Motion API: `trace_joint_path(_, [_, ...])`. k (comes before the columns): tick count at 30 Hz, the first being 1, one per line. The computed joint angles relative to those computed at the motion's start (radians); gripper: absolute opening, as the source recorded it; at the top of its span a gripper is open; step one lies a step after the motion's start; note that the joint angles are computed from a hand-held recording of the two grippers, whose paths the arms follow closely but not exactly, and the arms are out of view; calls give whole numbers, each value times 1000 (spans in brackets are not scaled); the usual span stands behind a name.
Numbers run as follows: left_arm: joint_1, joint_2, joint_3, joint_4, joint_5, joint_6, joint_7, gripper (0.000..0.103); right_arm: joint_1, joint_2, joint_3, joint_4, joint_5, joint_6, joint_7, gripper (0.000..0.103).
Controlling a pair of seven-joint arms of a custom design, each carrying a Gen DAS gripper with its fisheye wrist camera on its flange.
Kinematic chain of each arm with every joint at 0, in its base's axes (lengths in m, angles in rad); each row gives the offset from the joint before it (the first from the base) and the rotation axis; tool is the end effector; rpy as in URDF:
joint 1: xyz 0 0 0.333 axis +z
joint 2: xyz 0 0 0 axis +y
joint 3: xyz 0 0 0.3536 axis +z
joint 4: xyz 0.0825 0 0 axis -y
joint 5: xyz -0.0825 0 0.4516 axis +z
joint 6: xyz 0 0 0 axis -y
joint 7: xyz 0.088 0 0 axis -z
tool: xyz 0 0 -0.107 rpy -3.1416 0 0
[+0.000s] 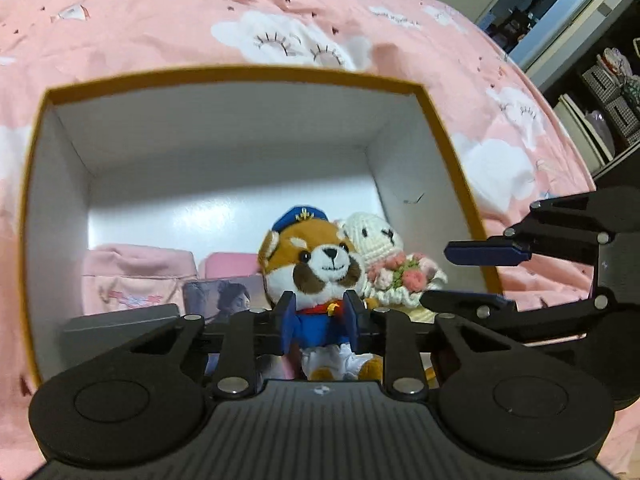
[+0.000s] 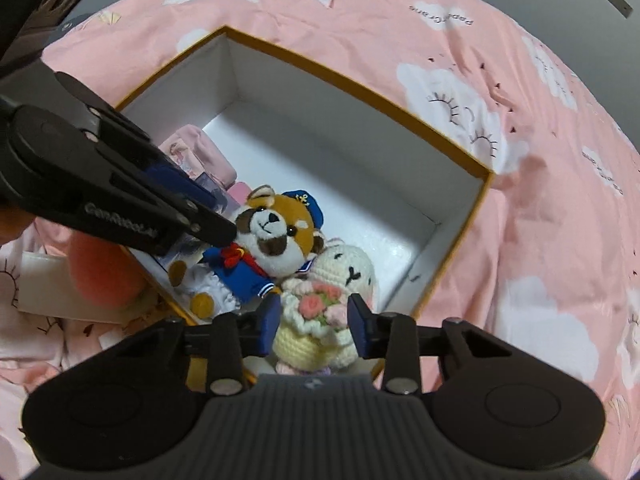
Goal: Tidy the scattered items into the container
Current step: 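Open both grippers to release the fox plush and bunny into the box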
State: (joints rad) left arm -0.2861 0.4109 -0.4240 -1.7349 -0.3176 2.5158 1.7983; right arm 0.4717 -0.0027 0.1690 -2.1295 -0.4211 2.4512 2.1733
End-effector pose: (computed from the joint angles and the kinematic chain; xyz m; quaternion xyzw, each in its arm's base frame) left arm 0.6002 -0.4653 0.4031 0.4277 -0.8622 0.2633 0.0660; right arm 0.5021 0.3743 0.4452 -0.7907 0.5701 -0.1812 0.1301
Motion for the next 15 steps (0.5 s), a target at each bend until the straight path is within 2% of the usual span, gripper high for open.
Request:
trace_joint_path(4, [0, 15, -13, -9, -3, 4, 25, 27, -5, 34, -11, 17, 52, -7, -29, 28])
trace_joint_path(7, [-18, 26, -2, -7, 19, 5, -5, 27, -3, 47, -18, 22, 64, -9, -30, 28])
trace_joint_path(10, [-28, 42, 4, -1, 36, 3, -39, 27, 0, 56, -21, 32, 81, -22, -43, 21])
trace_joint_path(15, [-25, 45, -5, -26, 43, 36, -64, 27, 13, 74, -25, 36, 79, -24, -41, 22])
